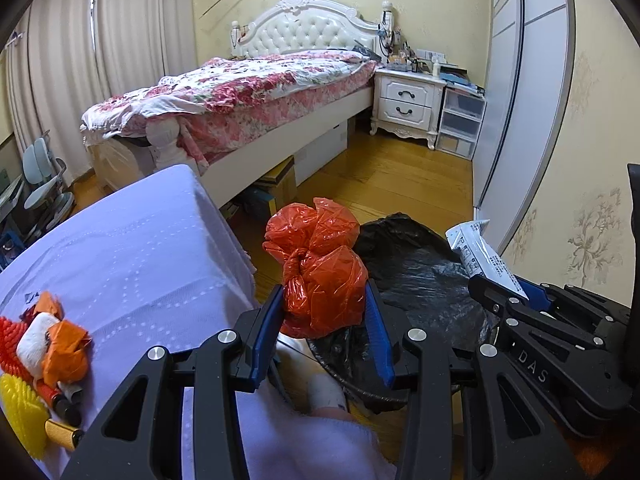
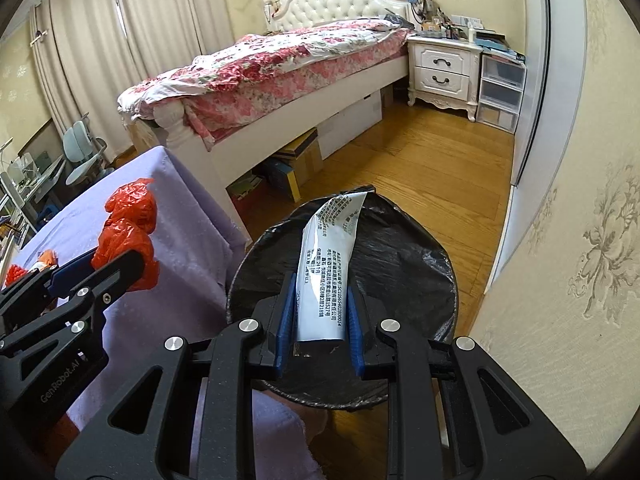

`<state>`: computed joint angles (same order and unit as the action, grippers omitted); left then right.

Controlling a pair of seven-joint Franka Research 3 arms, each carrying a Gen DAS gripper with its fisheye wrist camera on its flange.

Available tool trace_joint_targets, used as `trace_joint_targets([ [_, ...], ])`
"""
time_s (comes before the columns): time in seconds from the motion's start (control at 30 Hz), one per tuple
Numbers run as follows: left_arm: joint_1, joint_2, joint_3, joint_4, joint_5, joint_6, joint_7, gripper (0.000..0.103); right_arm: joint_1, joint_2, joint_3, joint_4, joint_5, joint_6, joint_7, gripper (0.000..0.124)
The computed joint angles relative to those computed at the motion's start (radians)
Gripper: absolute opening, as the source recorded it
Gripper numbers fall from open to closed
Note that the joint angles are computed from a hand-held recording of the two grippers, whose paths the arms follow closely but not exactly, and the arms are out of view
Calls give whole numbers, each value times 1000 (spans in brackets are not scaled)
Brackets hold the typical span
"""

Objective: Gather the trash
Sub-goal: 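Carry both items over the black bin and open both grippers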

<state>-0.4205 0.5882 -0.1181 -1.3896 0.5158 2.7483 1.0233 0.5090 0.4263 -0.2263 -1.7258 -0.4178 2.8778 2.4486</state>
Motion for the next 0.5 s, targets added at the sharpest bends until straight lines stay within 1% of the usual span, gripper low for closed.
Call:
trace_joint_targets([
  [0.13,-3,65,-21,98,-25,-55,59,42,-19,21,8,19,29,-4,-20,23],
  [0.23,-14,101,-17,158,-39,-96,88,42,-20,37,2,34,40,-8,-26,24],
  [0.3,-16,112,-20,174,-52,-110,104,45,-25,47,1,42,51,-11,-35,24],
  [0.33,-19,117,-17,183,-55,-119,107,48,-24,51,-2,46,54,-13,-36,25],
  [0.37,-24,120,-10,190,-54,-124,103,56,-22,55,-7,49,56,-17,-33,26],
  [0.43,-25,118,-5,186,-60,-119,89,65,-19,60,-14,57,60,-27,-26,34],
  [0.47,-25,116,-3,183,-61,-114,82,69,-9,60,-28,54,53,-28,-6,42],
  [0.5,-24,115,-3,182,-63,-111,79,72,-5,61,-33,56,49,-29,5,44],
])
